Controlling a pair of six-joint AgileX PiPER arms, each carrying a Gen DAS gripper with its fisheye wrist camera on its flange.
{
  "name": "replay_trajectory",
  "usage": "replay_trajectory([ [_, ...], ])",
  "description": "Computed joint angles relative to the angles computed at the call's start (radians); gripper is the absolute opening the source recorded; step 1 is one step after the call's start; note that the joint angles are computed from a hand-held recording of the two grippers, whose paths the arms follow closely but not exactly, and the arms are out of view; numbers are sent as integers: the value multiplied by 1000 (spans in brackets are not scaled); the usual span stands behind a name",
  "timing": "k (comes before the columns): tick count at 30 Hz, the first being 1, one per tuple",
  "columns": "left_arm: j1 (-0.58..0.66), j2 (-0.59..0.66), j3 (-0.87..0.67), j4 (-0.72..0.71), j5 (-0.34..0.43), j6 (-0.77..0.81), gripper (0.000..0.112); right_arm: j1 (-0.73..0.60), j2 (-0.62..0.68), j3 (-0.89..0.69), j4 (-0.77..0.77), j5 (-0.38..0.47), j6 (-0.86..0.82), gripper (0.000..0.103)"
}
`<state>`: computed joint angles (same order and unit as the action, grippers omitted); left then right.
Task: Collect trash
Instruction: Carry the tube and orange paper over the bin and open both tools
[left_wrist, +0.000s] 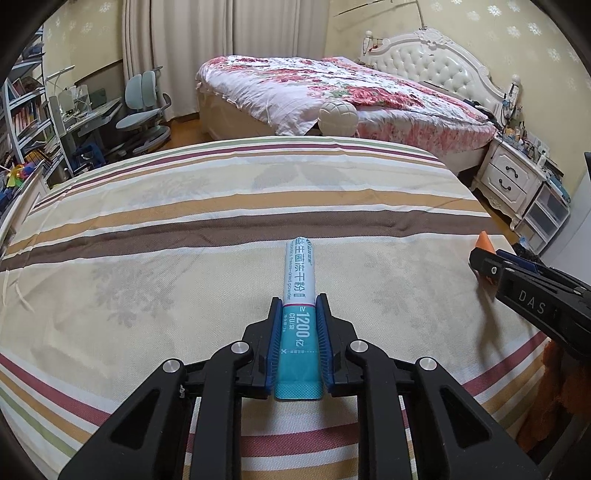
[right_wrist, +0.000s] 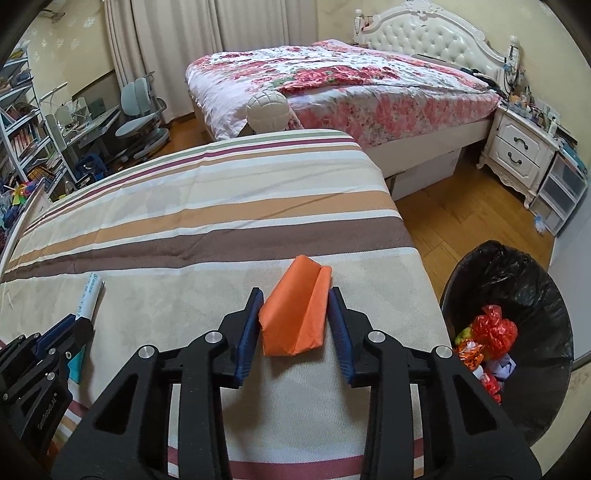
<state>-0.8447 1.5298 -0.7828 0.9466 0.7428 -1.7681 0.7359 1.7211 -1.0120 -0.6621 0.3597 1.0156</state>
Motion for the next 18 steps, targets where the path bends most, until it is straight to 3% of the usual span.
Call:
replay_trajectory([
  [7,-5,-27,23,24,-1,-37,18,44,-41,50,-59,8,63,34],
  [18,-123,-57,25,76,88,-128,17,104,-199,188,-197,9,218,34],
])
